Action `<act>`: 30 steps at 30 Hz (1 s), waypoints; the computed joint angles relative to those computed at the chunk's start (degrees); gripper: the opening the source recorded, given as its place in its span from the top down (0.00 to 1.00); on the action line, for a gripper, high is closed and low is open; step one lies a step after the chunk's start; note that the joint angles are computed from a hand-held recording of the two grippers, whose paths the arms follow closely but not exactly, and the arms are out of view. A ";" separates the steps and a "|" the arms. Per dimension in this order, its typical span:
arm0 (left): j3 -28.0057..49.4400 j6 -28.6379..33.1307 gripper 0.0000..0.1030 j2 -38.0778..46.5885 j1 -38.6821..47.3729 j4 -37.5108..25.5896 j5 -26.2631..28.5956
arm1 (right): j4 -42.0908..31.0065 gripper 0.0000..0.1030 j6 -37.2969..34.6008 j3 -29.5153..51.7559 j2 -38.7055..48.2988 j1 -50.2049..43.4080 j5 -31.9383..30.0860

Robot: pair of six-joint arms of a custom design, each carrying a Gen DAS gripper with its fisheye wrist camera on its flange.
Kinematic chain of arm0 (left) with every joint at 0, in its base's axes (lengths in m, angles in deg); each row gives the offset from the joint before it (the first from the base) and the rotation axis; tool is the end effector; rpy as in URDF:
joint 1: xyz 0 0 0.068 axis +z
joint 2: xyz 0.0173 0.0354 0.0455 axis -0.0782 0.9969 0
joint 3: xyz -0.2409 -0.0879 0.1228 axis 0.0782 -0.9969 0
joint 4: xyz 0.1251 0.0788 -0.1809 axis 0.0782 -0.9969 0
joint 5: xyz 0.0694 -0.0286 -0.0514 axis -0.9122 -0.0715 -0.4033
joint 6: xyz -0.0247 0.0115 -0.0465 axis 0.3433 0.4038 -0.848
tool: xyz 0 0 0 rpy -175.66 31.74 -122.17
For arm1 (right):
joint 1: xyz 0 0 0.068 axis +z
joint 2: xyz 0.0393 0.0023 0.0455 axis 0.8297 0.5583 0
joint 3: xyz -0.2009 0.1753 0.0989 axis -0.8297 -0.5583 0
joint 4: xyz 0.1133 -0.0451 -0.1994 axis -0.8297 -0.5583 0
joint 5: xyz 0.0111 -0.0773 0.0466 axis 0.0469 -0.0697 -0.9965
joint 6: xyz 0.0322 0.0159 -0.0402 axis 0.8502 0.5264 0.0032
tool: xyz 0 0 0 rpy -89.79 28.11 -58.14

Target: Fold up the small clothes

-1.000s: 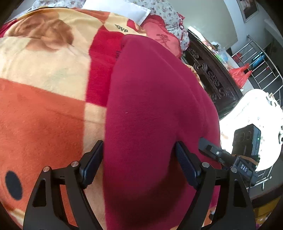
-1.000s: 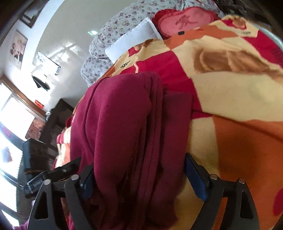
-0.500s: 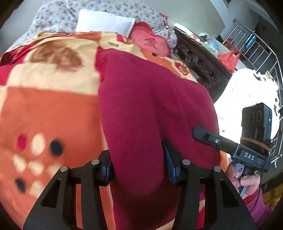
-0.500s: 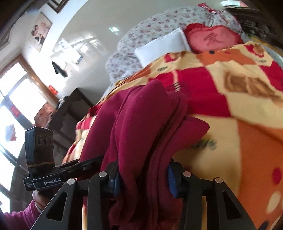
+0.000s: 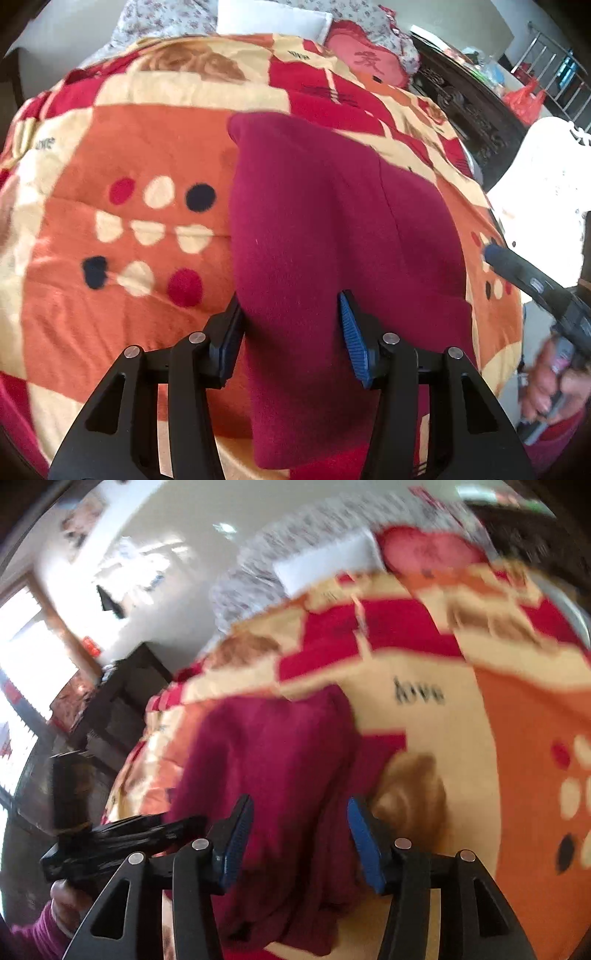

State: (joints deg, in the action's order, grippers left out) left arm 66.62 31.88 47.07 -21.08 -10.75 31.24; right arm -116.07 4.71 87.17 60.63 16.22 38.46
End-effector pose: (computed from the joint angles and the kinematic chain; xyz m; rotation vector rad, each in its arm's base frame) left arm 0.1751 -0.0581 0.1594 0.0854 2.6077 -0.4121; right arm 0.1463 -0.0870 0.1563 -0.3090 2.3549 0.6774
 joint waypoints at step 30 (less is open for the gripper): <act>-0.64 -9.34 0.52 -10.95 -14.71 -2.62 -26.16 | 14.28 0.51 12.40 -14.50 -20.70 7.29 7.83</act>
State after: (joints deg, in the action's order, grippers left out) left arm 65.99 22.54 36.13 -35.80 -13.37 5.09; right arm -101.79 17.11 72.68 39.93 23.51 46.29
